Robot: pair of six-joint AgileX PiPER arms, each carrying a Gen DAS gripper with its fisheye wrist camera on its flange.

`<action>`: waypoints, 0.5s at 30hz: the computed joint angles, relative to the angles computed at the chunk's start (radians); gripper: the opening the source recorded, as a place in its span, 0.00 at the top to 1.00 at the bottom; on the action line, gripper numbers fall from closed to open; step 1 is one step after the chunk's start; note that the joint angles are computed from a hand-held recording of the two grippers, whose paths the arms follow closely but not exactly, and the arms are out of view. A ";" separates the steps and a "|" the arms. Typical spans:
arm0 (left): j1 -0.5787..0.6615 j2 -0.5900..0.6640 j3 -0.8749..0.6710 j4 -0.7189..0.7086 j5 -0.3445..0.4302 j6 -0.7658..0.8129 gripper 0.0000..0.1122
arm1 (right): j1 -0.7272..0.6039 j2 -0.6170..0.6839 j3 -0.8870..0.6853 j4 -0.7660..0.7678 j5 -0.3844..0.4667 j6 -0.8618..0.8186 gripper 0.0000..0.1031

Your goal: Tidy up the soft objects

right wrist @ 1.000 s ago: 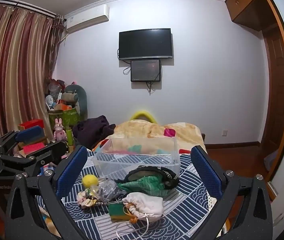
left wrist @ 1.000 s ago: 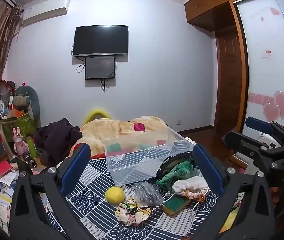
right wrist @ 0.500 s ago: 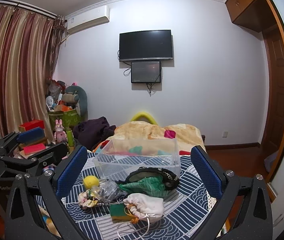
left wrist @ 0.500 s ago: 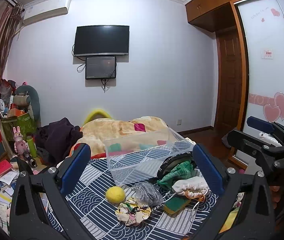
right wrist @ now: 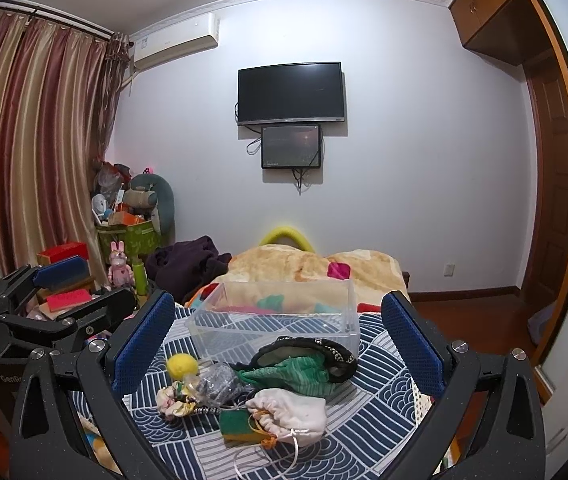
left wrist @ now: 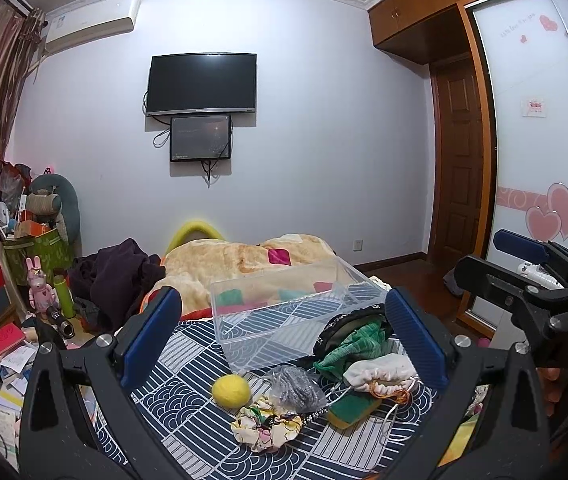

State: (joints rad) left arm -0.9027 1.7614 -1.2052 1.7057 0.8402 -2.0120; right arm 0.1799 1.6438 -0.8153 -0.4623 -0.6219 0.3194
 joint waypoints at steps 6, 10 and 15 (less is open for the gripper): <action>-0.005 0.006 -0.012 -0.007 0.004 0.009 0.08 | -0.002 0.001 -0.003 -0.006 -0.001 0.006 0.00; -0.007 0.009 -0.019 -0.009 0.004 0.018 0.08 | -0.004 -0.003 -0.001 -0.007 -0.003 0.006 0.00; -0.012 0.009 -0.017 -0.005 0.011 0.015 0.08 | -0.005 -0.003 0.001 -0.006 -0.005 0.005 0.00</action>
